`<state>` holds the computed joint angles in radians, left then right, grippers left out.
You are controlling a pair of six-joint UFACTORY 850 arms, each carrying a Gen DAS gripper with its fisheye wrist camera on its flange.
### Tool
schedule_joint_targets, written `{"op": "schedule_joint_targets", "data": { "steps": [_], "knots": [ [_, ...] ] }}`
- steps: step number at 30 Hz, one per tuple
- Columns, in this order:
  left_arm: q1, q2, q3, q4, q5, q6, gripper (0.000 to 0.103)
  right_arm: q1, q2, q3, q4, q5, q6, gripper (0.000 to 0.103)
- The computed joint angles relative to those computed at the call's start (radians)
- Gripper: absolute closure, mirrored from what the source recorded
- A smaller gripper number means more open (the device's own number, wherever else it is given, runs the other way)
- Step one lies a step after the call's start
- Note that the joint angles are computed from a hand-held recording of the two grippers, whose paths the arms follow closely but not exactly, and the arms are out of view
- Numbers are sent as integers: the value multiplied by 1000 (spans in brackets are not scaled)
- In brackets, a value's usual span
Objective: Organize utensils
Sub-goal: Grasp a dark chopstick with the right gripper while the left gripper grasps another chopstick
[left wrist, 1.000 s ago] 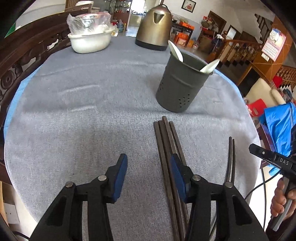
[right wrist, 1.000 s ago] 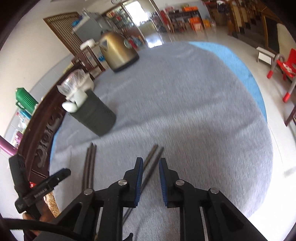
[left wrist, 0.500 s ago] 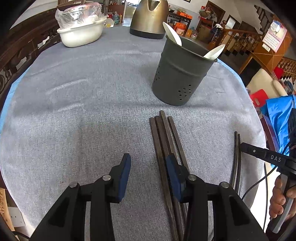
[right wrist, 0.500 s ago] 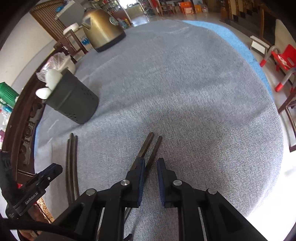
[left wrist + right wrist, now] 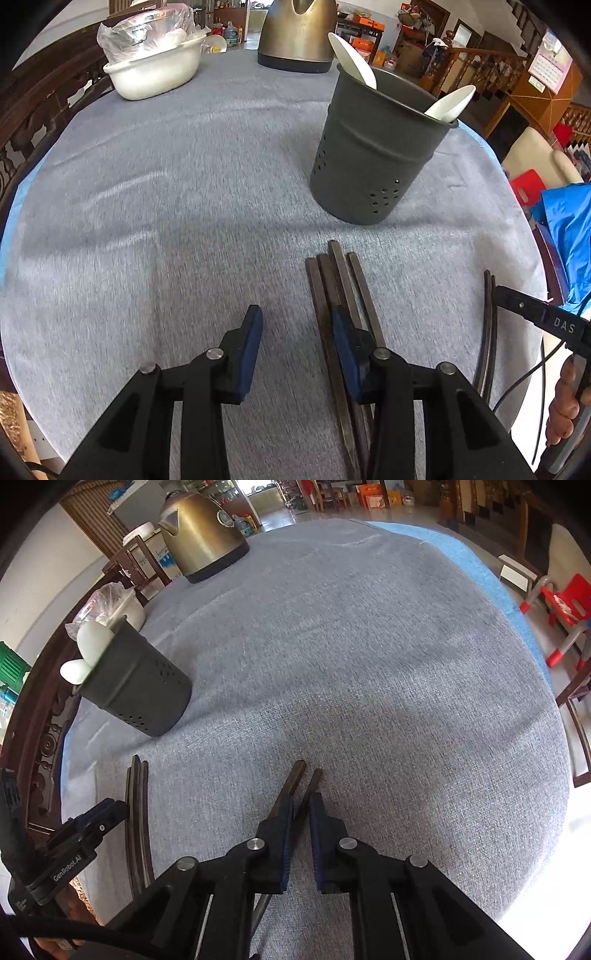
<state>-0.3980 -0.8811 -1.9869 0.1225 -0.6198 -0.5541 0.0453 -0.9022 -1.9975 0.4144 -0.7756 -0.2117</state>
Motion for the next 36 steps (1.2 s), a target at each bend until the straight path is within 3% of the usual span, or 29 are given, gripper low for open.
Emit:
{"op": "schedule_joint_targets", "data": {
  "steps": [8,13,17,19,29,32,36],
  "knots": [
    [10,-81,-137,-2,-68,13,62,23,-2,-5,-59,25,-10,92],
    [20,-186,-327,-20,-155,48,63,44,-15,-26,-136,37,13,92],
    [25,-197,-348,-40,-163,74,77,43,-6,-7,-132,63,-18,92],
    [28,-176,-313,-39,-159,87,79,34,-6,-5,-104,58,-48,92],
    [26,-113,-213,-65,-166,135,78,1,-28,-56,-70,-63,-56,93],
    [10,-97,-193,-60,-182,127,69,-4,-70,-135,-76,-147,-25,92],
    [1,-133,-257,-45,-235,119,69,-10,-160,-297,-88,-289,36,90]
  ]
}}
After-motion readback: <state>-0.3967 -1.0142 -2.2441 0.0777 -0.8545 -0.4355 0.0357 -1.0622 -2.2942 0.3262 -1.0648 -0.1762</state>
